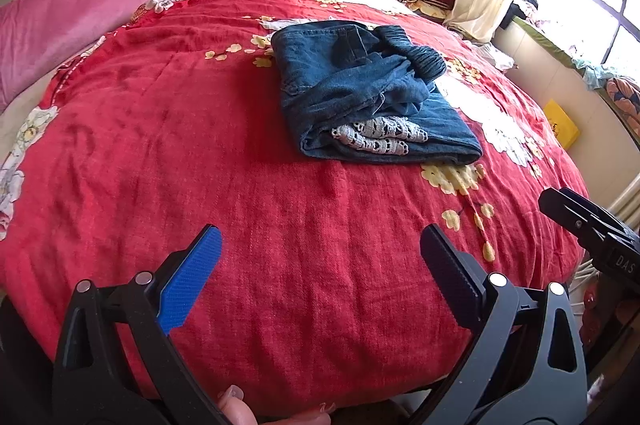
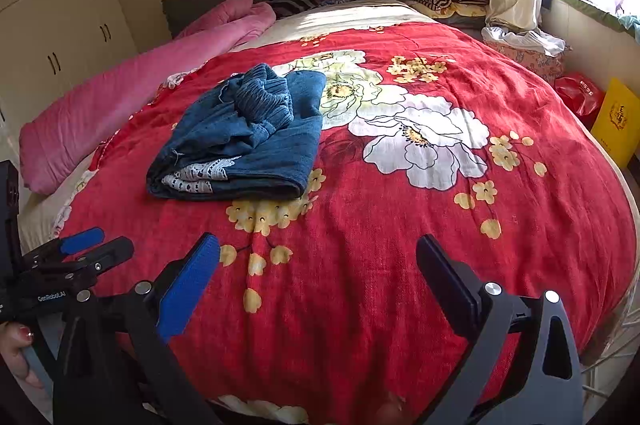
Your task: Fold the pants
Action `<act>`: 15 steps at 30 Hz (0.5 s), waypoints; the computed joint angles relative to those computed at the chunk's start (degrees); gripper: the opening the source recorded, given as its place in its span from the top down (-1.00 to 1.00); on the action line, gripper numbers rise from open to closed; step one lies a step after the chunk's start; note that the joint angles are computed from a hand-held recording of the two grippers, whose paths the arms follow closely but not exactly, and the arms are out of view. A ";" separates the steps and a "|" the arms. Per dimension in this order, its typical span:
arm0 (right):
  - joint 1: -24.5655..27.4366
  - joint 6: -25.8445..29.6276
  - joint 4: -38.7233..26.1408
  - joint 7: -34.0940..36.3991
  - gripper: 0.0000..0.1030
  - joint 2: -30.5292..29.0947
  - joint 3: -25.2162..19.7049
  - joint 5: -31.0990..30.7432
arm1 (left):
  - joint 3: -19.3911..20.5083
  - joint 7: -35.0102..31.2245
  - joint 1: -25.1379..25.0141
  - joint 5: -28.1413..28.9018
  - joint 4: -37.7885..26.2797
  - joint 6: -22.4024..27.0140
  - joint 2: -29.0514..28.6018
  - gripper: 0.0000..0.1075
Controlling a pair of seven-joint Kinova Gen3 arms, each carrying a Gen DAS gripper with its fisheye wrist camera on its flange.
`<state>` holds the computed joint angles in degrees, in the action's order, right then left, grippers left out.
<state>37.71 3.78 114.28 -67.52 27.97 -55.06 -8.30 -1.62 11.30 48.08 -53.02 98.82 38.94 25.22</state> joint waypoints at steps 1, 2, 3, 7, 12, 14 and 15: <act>0.04 0.13 -0.04 0.00 -0.91 -0.01 -0.06 0.03 | 0.12 -0.20 -0.12 0.21 -0.09 0.12 0.03 -0.74; 0.00 0.18 -0.04 0.01 -0.91 -0.11 -0.02 0.02 | 0.14 -0.26 -0.13 0.24 -0.10 0.13 -0.02 -0.74; -0.04 0.27 -0.07 0.06 -0.91 -0.14 0.00 0.01 | 0.09 -0.19 -0.05 0.10 -0.05 0.08 -0.04 -0.74; -0.31 0.54 -0.25 0.37 -0.91 -0.19 0.26 -0.28 | 0.05 -0.13 0.12 -0.25 -0.21 0.40 0.00 -0.74; -0.83 0.59 -0.30 0.75 -0.91 -0.50 0.76 -0.79 | 0.13 0.41 0.37 -0.75 -0.34 1.02 -0.01 -0.74; -0.88 0.52 -0.23 0.83 -0.91 -0.57 0.81 -0.98 | 0.29 0.33 0.23 -0.70 -0.37 1.17 0.00 -0.74; -0.81 0.56 -0.28 0.94 -0.91 -0.51 0.71 -0.99 | 0.33 0.36 0.14 -0.70 -0.32 1.05 -0.04 -0.74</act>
